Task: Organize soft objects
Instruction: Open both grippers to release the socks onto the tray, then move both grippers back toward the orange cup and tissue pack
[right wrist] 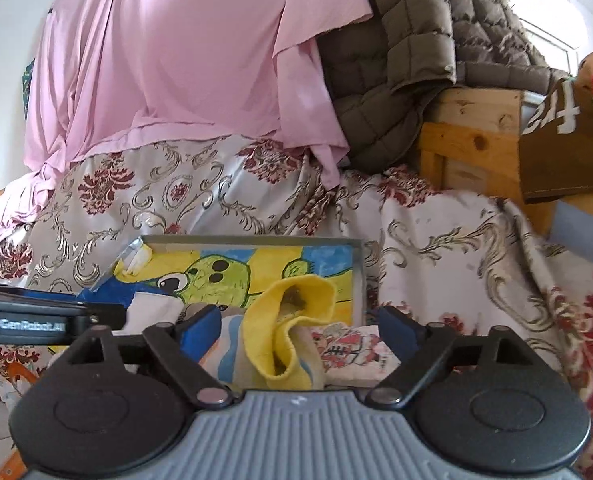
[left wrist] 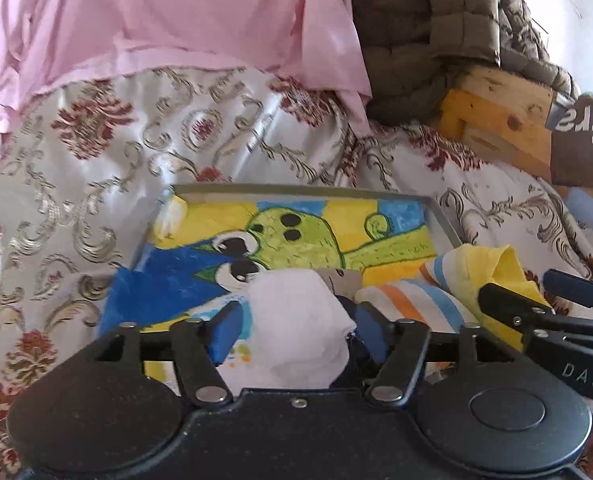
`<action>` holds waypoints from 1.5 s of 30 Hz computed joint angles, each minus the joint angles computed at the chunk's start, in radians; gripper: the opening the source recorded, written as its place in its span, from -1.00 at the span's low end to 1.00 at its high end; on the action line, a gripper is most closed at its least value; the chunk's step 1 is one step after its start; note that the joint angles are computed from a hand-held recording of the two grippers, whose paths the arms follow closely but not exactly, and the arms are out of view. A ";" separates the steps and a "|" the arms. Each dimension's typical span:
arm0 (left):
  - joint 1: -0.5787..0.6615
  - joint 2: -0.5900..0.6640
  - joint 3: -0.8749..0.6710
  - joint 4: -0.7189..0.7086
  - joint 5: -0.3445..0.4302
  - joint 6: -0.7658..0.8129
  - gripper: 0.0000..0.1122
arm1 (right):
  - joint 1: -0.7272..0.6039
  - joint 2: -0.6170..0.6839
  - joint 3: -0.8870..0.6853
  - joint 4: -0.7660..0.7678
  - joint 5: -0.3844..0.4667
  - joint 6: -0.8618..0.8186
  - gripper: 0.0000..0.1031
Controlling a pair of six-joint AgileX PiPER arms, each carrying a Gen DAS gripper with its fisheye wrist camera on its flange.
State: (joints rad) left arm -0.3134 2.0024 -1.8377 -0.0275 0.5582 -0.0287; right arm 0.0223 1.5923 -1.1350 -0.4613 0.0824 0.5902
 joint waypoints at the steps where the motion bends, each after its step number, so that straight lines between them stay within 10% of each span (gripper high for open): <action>1: -0.003 -0.029 0.036 0.027 -0.019 -0.025 0.23 | 0.000 -0.022 0.017 -0.043 -0.001 0.051 0.82; 4: -0.011 -0.112 0.134 0.087 -0.066 -0.087 0.38 | -0.007 -0.090 0.066 -0.065 -0.013 0.102 0.94; 12: -0.059 -0.387 0.426 0.338 -0.208 -0.332 0.76 | 0.028 -0.303 0.180 -0.729 0.030 0.822 0.99; 22: -0.124 -0.686 0.679 0.528 -0.203 -0.567 0.82 | 0.190 -0.567 0.338 -0.744 0.184 0.838 0.99; 36: -0.256 -1.037 0.990 0.791 -0.065 -0.900 0.82 | 0.768 -0.811 0.499 -0.817 0.740 0.972 0.99; 45: -0.248 -1.198 1.100 0.599 0.025 -0.683 0.82 | 1.211 -0.814 0.508 -0.754 1.130 1.057 0.99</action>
State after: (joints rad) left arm -0.5619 0.8044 -0.7381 0.5719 0.5832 -0.7121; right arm 1.2334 0.7785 -0.6272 -1.2150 1.2124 1.6472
